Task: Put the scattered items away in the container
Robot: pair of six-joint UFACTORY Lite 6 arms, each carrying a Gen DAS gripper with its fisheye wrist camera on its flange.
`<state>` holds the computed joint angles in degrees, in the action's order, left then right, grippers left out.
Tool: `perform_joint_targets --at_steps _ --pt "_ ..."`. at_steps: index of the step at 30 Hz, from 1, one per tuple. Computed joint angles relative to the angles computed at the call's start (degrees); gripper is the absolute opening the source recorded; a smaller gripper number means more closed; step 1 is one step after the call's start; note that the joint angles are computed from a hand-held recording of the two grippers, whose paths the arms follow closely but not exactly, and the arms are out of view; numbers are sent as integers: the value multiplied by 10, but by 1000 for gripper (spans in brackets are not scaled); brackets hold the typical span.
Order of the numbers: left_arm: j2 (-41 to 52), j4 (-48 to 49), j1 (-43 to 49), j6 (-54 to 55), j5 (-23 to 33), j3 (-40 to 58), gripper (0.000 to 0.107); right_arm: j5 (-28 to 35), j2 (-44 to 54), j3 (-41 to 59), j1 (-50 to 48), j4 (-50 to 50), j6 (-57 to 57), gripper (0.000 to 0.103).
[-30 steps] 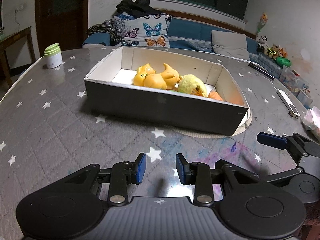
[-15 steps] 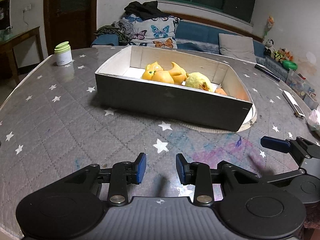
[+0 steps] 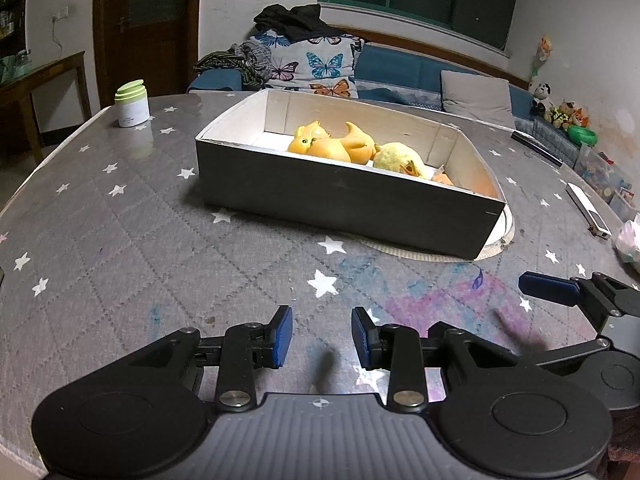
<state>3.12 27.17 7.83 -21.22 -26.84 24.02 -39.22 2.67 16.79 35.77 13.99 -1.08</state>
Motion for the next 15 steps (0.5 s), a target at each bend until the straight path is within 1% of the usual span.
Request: perform_joint_targets --at_steps 15 --pt "14 -39 -13 27 1 6 35 4 13 13 -1 -10 5 103"
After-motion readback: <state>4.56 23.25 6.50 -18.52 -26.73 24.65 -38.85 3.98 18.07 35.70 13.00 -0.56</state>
